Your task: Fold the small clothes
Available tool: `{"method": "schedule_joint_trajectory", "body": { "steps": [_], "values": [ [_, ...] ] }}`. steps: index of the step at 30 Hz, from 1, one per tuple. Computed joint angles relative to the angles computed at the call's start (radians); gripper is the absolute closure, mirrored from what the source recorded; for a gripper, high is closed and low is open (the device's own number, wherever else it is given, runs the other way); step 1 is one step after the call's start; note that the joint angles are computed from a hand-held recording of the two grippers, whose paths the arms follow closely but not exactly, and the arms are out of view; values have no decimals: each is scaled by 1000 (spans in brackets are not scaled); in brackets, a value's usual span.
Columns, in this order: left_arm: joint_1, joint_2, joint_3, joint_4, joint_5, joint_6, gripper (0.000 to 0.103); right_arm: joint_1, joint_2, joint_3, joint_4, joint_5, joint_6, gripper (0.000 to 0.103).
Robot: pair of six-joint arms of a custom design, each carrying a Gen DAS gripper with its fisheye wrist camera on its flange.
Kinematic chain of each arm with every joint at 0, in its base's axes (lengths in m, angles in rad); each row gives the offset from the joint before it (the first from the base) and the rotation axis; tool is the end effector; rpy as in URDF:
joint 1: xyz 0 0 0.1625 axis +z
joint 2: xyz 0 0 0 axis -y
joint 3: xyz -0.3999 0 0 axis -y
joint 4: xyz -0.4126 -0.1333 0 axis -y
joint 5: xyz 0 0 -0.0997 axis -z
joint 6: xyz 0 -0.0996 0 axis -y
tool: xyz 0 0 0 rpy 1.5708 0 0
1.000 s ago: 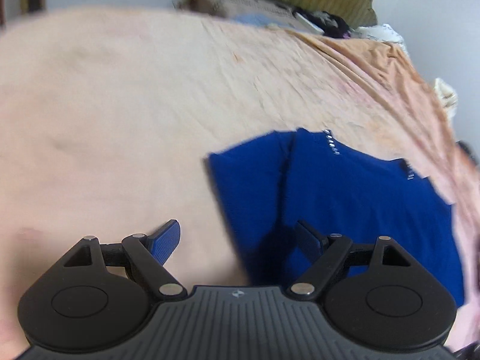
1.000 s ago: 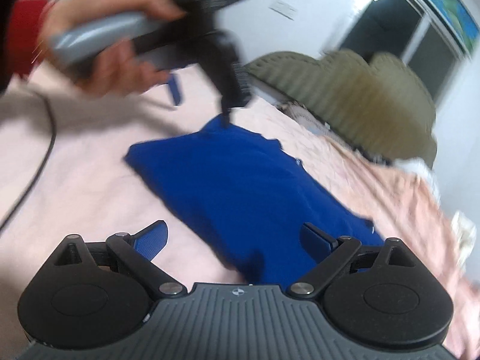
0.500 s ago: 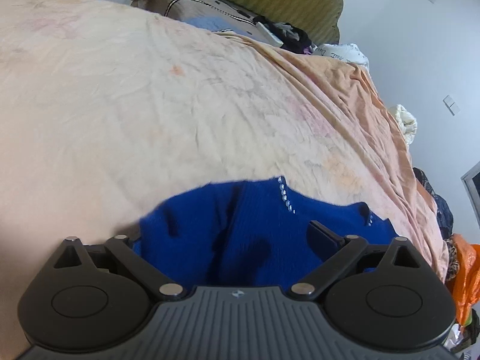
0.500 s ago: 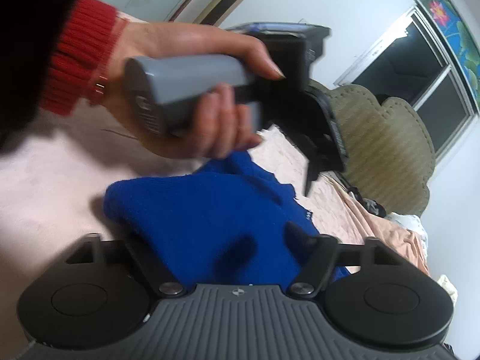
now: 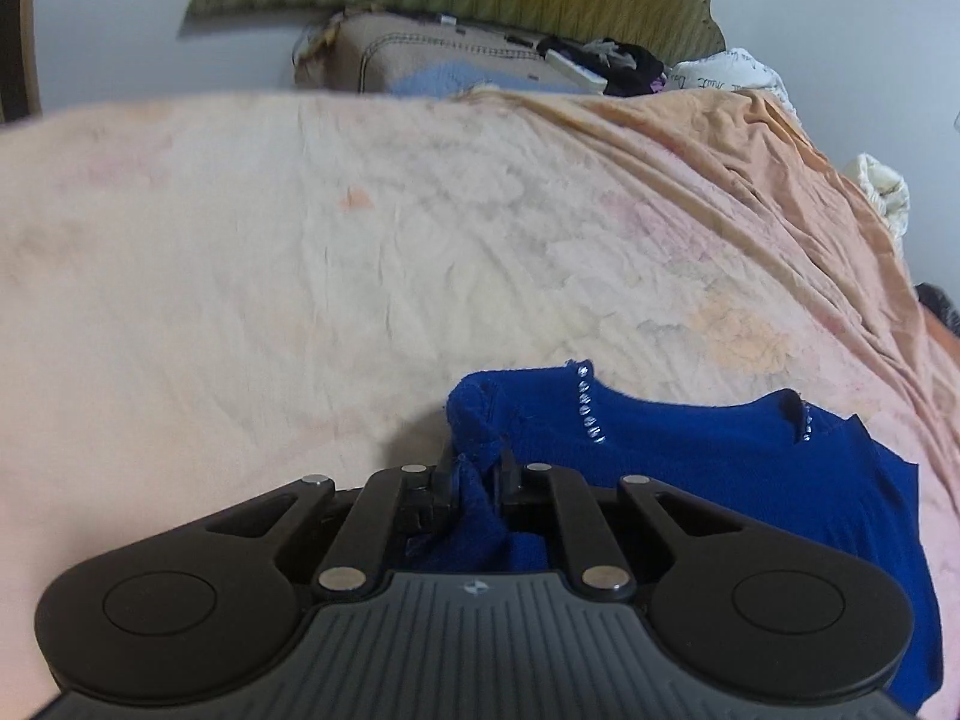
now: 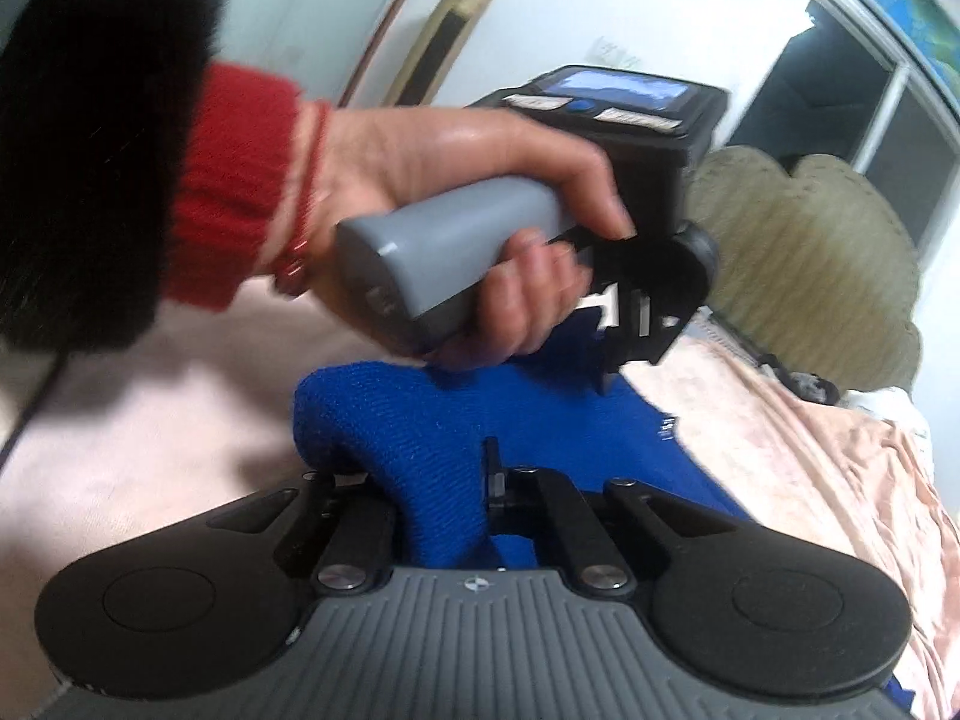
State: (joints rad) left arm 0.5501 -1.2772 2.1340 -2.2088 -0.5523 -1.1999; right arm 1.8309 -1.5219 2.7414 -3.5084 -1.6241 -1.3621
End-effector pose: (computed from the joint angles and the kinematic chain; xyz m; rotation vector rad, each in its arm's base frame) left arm -0.2883 -0.4326 0.1608 -0.0654 2.3063 -1.0395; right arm 0.2014 -0.2590 0.1652 1.8736 -1.8157 0.7979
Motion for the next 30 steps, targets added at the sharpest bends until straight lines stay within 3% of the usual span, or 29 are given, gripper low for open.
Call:
{"method": "schedule_joint_trajectory", "body": {
  "steps": [7,10,14,22,30],
  "values": [
    [-64,126,-189,316,67,-192,94,-153,-356,41,200,168,49,99],
    [-77,199,-269,361,81,-212,95,-251,-526,40,350,246,72,99],
    [-86,307,-374,347,85,-157,95,-400,-742,22,573,355,89,99],
    [-77,574,-626,272,79,68,95,-637,-764,-84,681,516,175,99],
    [-43,824,-877,240,53,265,95,-837,-714,-171,738,606,320,99]
  ]
}}
